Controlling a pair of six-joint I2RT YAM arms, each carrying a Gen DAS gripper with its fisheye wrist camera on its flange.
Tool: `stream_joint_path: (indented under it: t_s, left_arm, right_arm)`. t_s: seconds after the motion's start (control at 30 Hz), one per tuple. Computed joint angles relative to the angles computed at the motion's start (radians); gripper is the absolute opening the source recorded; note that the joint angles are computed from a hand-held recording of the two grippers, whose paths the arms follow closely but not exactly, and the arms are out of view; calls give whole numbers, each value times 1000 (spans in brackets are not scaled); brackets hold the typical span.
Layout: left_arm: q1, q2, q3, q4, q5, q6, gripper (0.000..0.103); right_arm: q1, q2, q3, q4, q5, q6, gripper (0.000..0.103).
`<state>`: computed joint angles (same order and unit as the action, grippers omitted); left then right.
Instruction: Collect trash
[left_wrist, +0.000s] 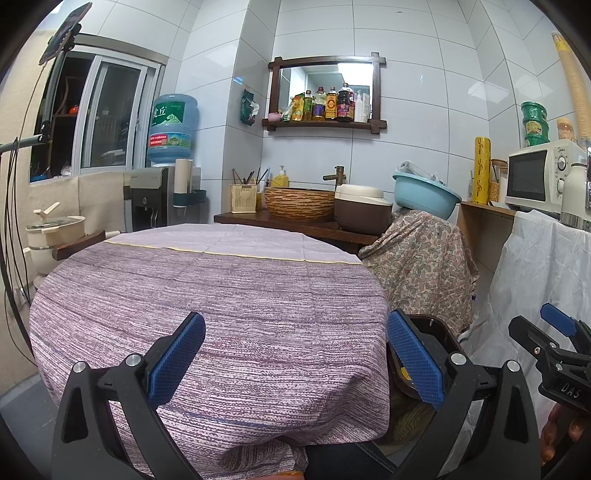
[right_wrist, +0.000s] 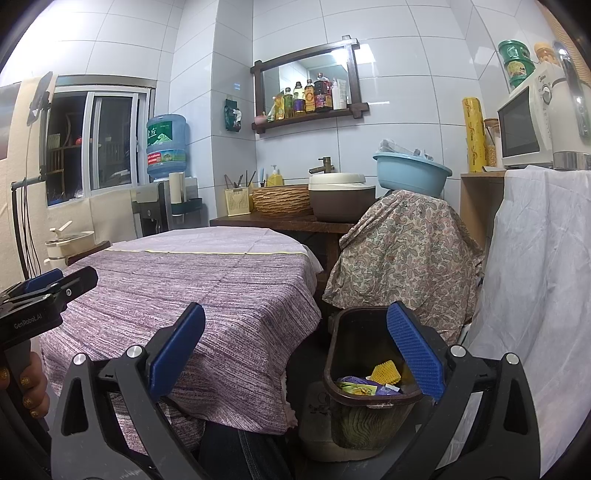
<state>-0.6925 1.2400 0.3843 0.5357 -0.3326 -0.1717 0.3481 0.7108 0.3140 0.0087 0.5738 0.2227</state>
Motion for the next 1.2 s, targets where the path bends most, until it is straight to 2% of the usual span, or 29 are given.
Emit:
stream_joint_path:
  t_s: [0.63,1.2]
  left_arm:
    - [-15,16,-2,19,-14,5,98]
    - [-18,13,7,-6,-16,-13,98]
  right_arm:
    - [10,7,1,0,9,9,97]
    - [20,10,-2,0,18,16,97]
